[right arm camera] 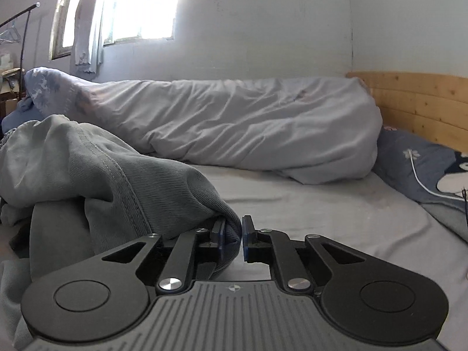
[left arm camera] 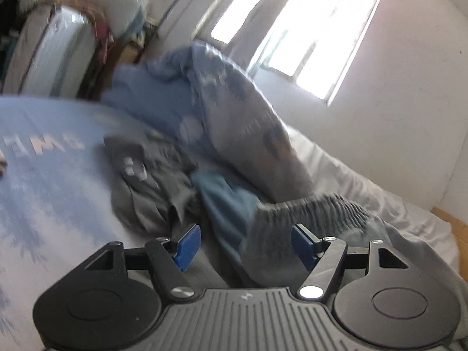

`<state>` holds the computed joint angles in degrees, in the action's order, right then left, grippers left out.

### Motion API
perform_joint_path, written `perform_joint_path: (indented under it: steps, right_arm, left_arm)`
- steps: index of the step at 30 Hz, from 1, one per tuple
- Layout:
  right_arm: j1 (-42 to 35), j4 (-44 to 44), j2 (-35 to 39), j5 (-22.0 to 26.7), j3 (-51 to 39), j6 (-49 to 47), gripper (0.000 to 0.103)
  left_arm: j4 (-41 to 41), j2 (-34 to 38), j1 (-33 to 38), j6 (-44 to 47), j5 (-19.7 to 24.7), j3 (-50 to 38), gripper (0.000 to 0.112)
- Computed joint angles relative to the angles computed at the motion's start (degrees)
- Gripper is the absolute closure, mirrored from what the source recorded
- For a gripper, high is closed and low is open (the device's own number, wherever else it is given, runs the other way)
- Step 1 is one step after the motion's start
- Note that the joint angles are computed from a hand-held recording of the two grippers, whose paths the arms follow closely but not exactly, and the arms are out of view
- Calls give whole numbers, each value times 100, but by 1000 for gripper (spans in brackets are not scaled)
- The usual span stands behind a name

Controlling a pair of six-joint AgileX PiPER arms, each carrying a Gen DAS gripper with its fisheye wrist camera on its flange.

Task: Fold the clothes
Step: 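Grasp the grey sweatpants waistband with the left gripper and lift it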

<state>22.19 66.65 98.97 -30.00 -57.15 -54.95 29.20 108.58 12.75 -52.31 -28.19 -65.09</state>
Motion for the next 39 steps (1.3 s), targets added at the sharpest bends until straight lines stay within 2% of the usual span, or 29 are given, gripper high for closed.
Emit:
perform_joint_path:
  steps: [1,2,4,7,11,13,14,15,16,20,24,27,30,32,35,39]
  right_arm:
    - [10,32,-14,-100,64,83,71]
    - [48,205,52,-274,22,15,46]
    - [110,285,104,-606,54,-53,29]
    - [-152,-465,-176,-184,437,476,29]
    - [-244,-971,-656,-65,921,989,29]
    - [-234,-1269,-805,-48,1063,1242,29]
    - [-227,-1407,-878,-42,1130,1357,29]
    - [-189,-1422,-943,-47,1180,1356,29]
    - [-149,-1432,-1008,-51,1228,1350,29]
    - [74,-1390,-1307,-61,1424,1275,29]
    - [429,-1182,-1784,-161,1689,1143,29]
    - [715,-868,-2317,-223,1939,1000,29]
    - [1247,-296,-2897,-731,2224,257,29]
    - [1630,158,-3372,-933,2422,-195,29]
    - [2587,928,-4025,-1318,2742,-1013,29]
    - [4048,1477,-4076,-2243,2883,-1603,29]
  left_arm:
    - [75,70,26,-147,-94,-49,44]
    - [149,166,36,-295,-235,-113,44]
    - [247,380,36,-524,-463,-291,44]
    - [755,740,-35,-959,-229,-909,44]
    - [1295,1038,-163,-1104,75,-1477,46]
    - [1534,1129,-100,-1352,-172,-1492,62]
    - [1844,1178,-29,-1741,-320,-1525,81]
    - [2076,1174,6,-2079,-283,-1553,95]
    - [2251,1129,41,-2314,-271,-1535,95]
    - [2294,516,66,-2160,-445,-902,100]
    - [2290,-536,-78,-1734,-722,77,101]
    - [2971,-1523,-323,-1698,-921,784,101]
    - [3415,-2383,-704,-2032,-1038,1442,102]
    - [3552,-2861,-1017,-2295,-950,1771,102]
    - [4141,-3347,-1291,-3210,-884,1940,102]
    - [5358,-3617,-1131,-4784,-1437,1734,102]
